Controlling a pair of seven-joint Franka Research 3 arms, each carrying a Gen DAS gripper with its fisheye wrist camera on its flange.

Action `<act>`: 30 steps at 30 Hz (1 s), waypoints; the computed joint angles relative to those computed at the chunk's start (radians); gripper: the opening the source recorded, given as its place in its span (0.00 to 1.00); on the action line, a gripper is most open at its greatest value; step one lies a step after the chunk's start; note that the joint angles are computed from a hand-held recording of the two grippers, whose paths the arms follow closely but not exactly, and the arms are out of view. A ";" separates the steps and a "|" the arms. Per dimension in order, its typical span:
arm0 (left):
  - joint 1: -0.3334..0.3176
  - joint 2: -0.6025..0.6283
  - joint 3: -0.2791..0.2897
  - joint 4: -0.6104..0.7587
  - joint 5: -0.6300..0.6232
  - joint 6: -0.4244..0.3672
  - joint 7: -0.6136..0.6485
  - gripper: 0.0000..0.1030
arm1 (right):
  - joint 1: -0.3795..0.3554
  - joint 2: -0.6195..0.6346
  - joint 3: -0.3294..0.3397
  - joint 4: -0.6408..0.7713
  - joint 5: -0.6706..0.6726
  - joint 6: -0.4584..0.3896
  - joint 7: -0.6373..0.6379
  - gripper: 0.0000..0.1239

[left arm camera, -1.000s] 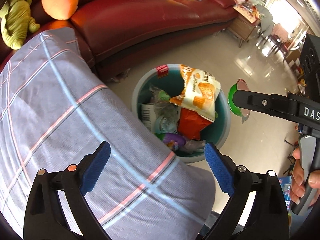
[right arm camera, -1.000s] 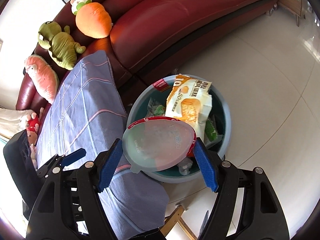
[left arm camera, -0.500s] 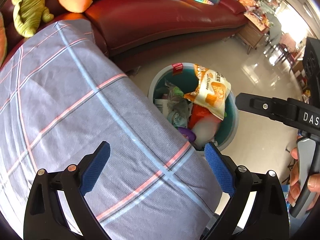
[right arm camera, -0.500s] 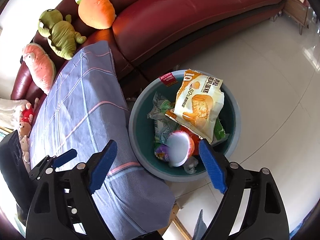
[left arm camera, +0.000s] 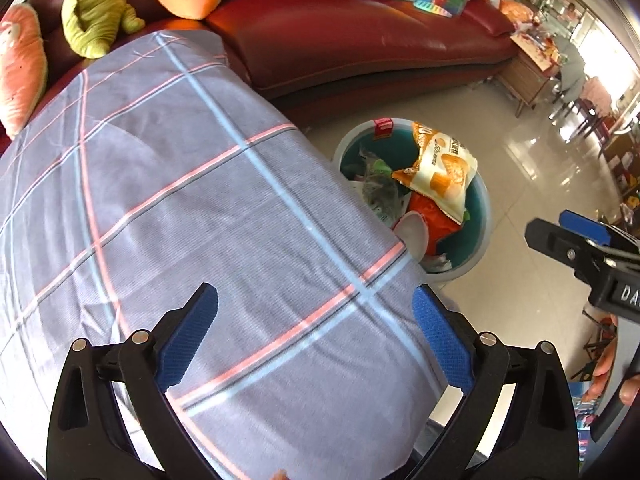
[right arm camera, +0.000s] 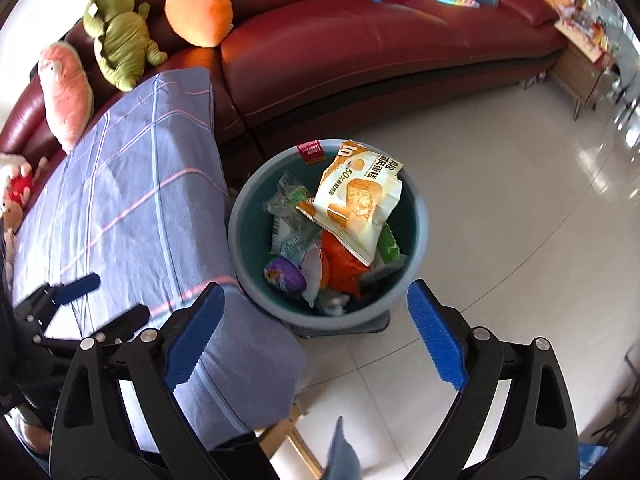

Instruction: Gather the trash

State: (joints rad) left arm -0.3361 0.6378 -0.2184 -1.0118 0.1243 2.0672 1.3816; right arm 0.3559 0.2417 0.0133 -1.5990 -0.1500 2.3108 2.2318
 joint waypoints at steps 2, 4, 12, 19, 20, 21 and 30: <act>0.009 -0.042 0.002 -0.061 0.002 0.024 -0.006 0.96 | 0.005 -0.016 0.002 -0.018 -0.007 0.001 0.004 0.72; 0.018 -0.076 0.001 -0.109 0.003 0.041 -0.010 0.96 | 0.011 -0.030 0.005 -0.028 -0.018 -0.009 0.017 0.76; 0.058 -0.216 -0.004 -0.302 0.000 0.127 -0.044 0.96 | 0.030 -0.076 0.023 -0.061 -0.081 -0.032 0.070 0.78; 0.083 -0.317 -0.006 -0.425 0.000 0.186 -0.074 0.96 | 0.043 -0.111 0.045 -0.089 -0.112 -0.032 0.085 0.78; 0.085 -0.333 -0.006 -0.443 0.002 0.194 -0.077 0.96 | 0.046 -0.118 0.046 -0.093 -0.123 -0.032 0.095 0.78; 0.085 -0.343 -0.006 -0.455 0.006 0.199 -0.081 0.96 | 0.046 -0.121 0.048 -0.095 -0.130 -0.034 0.100 0.78; 0.091 -0.391 -0.010 -0.501 0.014 0.219 -0.080 0.96 | 0.040 -0.158 0.066 -0.132 -0.135 -0.030 0.118 0.78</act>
State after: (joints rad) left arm -0.2449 0.2464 -0.2288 -1.5126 0.1385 2.2867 1.3018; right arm 0.3958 0.0839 0.0797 -1.7308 -0.2853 2.2810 2.3501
